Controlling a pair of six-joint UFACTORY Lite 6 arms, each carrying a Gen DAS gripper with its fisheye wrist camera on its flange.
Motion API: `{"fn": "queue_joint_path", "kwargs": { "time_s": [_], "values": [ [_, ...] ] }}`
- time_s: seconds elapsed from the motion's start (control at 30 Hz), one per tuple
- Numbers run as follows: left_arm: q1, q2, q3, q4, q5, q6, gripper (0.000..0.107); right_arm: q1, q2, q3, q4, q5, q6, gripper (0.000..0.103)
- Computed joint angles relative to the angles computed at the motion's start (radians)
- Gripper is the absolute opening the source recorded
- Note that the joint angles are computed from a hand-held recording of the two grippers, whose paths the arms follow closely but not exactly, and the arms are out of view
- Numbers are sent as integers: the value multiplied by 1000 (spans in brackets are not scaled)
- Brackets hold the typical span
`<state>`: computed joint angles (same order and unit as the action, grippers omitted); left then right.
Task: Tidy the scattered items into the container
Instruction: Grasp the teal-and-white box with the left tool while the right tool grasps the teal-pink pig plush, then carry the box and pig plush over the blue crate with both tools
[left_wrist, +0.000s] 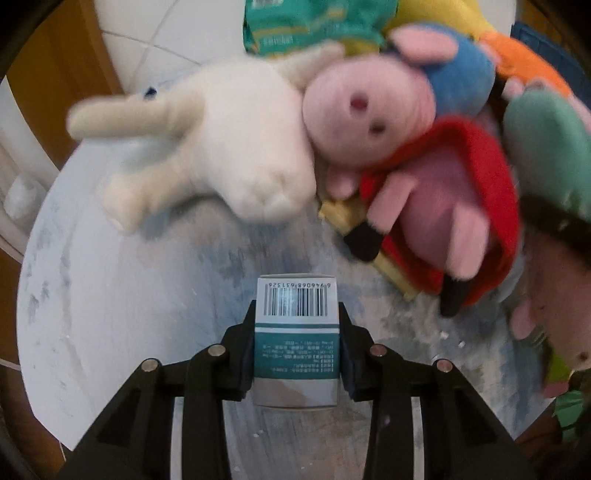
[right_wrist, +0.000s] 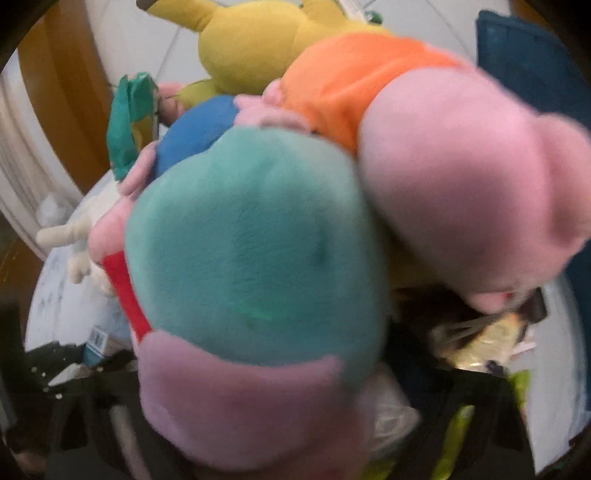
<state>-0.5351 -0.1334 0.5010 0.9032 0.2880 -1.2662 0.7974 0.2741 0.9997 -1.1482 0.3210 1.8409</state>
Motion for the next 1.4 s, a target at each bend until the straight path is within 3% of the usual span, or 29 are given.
{"fn": "queue_joint_path", "kwargs": {
  "time_s": [0.13,0.3,0.53,0.7,0.9,1.2,1.4],
  "values": [
    [-18,-129,60,-253,112,261,36,26,-54,9,136,45,-140,74],
    [-81,-216,188,-380,273,398,36,59,-186,34,325,150,-336,74],
    [-157,-332,297,-419,442,452,36,156,-304,132,365,360,-394,74],
    [-200,-341,386,-410,504,466,36,227,-366,190,351,507,-394,74],
    [-249,-318,462,-403,511,487,36,315,-410,258,316,689,-364,74],
    [-459,-61,770,-279,572,338,36,347,-622,252,251,910,-405,74],
    [-616,355,1304,-187,675,275,36,119,-850,246,312,864,-701,74]
  ]
}}
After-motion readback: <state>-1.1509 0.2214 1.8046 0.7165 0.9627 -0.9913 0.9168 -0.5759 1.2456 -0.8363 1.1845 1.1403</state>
